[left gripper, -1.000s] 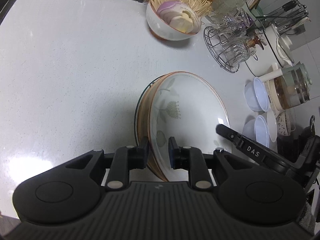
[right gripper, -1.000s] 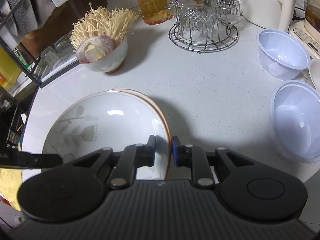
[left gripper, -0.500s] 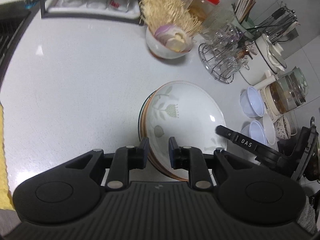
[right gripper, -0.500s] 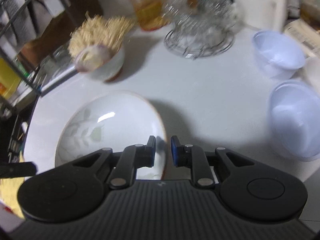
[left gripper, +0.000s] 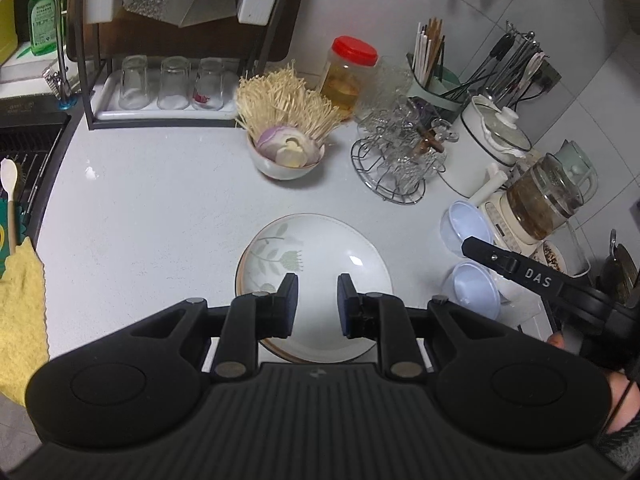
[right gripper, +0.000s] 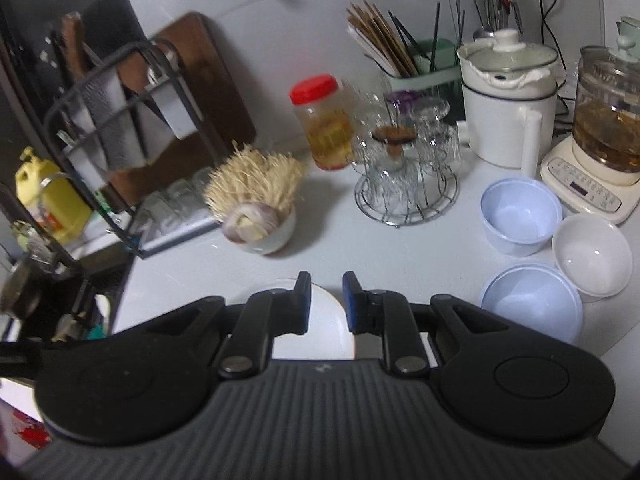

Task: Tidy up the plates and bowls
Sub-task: 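Open both grippers and lift them away from the plate stack, then move both grippers toward the translucent light blue plastic bowl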

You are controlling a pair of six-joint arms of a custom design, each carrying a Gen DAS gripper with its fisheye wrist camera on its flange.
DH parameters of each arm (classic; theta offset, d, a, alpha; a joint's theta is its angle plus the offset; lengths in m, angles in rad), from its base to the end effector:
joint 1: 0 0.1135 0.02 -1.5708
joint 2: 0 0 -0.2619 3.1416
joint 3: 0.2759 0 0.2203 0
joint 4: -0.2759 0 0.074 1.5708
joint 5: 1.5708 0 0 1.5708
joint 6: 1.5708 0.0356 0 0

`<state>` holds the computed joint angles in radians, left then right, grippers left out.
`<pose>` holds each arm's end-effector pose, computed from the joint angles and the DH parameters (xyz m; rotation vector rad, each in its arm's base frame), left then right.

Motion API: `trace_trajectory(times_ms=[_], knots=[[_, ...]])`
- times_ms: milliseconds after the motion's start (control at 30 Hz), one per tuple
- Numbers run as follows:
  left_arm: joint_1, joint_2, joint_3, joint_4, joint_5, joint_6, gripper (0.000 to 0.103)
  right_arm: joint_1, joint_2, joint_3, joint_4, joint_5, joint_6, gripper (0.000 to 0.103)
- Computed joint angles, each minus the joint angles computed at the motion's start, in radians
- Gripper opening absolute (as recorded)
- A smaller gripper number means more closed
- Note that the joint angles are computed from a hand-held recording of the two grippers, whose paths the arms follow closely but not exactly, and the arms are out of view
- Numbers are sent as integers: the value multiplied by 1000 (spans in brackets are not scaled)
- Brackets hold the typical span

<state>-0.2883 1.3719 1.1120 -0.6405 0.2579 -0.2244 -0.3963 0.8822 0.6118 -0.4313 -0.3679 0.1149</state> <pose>0.2427 -0.0815 0.2888 0.1931 2.5001 -0.5355 0.1486 -0.0483 0.2477 0.3761 2.1982 0.2647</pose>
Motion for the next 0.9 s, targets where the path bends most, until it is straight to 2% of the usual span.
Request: trace_trajectory(times_ms=[133,300,433,667,900], knots=[[-51,-44,4,-19,-35,-32,23,-73,-72,57,-122,-76,-74,20],[-72,-56,29,-54,-26,-41,23,-142,-126,127,-250,-148,-127,20],[-74,-49,51,-52,-3,-20,23,-120,-153,162,-291,-130,-100,20],[-24,38,121,-24,84,61,23,13,-184,152,-246,27,29,20],[19,172,211,0,181,159,24,172,-170,150,-192,235,159,20]])
